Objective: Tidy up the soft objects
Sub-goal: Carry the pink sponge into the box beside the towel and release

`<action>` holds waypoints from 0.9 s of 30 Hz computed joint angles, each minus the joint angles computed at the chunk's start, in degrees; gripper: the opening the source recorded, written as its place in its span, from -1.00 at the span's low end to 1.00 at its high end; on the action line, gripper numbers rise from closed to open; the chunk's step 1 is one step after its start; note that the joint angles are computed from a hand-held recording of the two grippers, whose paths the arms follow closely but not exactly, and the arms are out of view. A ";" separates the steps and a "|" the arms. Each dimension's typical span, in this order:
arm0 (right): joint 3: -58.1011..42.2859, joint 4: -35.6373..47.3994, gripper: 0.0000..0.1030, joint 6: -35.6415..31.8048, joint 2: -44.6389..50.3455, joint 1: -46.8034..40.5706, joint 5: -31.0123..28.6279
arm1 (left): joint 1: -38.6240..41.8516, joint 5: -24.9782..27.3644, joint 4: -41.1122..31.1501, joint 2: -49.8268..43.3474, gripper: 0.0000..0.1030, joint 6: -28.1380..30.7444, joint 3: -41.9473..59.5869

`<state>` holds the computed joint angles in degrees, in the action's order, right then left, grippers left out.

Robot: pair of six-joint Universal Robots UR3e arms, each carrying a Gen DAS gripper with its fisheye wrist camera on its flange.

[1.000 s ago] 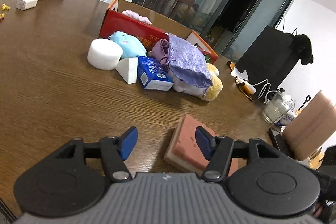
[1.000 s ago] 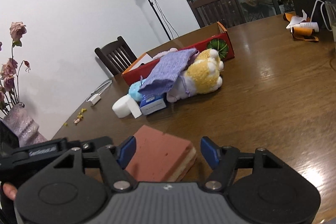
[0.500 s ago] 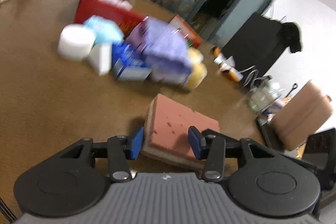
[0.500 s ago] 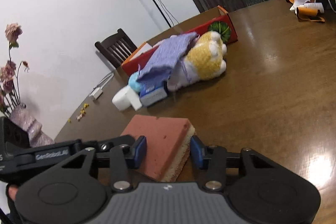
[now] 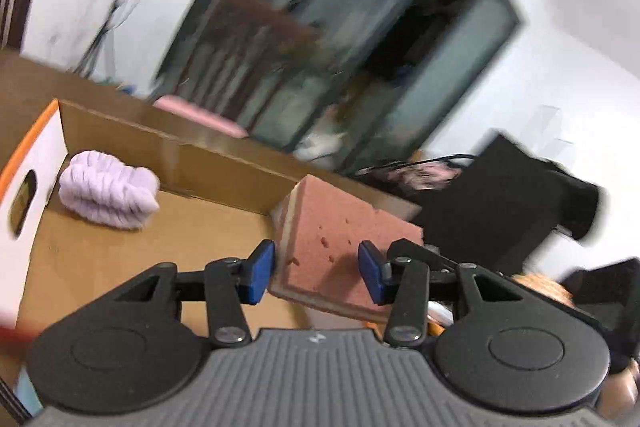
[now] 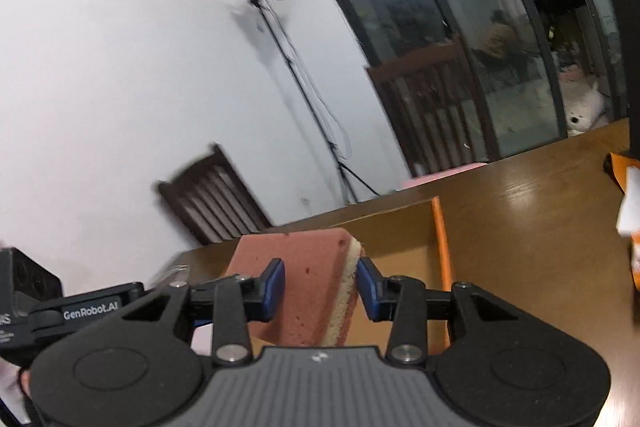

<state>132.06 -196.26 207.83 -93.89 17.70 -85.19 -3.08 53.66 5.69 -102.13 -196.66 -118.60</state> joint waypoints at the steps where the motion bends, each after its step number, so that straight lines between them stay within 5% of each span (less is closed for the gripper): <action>1: -4.74 2.35 -0.24 -1.11 4.53 -1.98 1.31 | -0.90 1.23 -1.37 -5.47 -0.10 -0.71 6.00; 6: -29.83 17.88 -0.24 -1.83 24.46 -6.23 3.23 | -3.77 7.04 -17.72 -21.75 -0.11 -5.95 30.32; 12: -48.40 30.40 -0.30 -3.17 36.69 -5.65 -0.95 | -5.87 12.90 -32.00 -29.44 0.02 -7.92 44.84; 15: -49.81 29.26 -0.26 -3.67 38.15 -3.40 -5.40 | -5.64 13.09 -29.69 -27.70 0.12 -7.49 41.55; 19: -45.41 26.33 0.02 -4.74 35.55 -2.26 -8.28 | -4.57 14.24 -27.82 -21.93 0.26 -4.01 34.82; 22: -38.62 24.26 0.09 -6.19 29.25 -1.18 -10.26 | -3.11 14.43 -20.62 -13.13 0.61 3.54 23.31; 27: -26.15 23.77 0.18 -8.74 15.47 2.12 -14.97 | -1.29 16.77 -16.01 5.63 0.65 12.24 4.75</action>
<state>105.91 -172.49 199.09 -78.42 19.82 -100.16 -4.38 70.43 -10.32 -96.50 -184.42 -113.85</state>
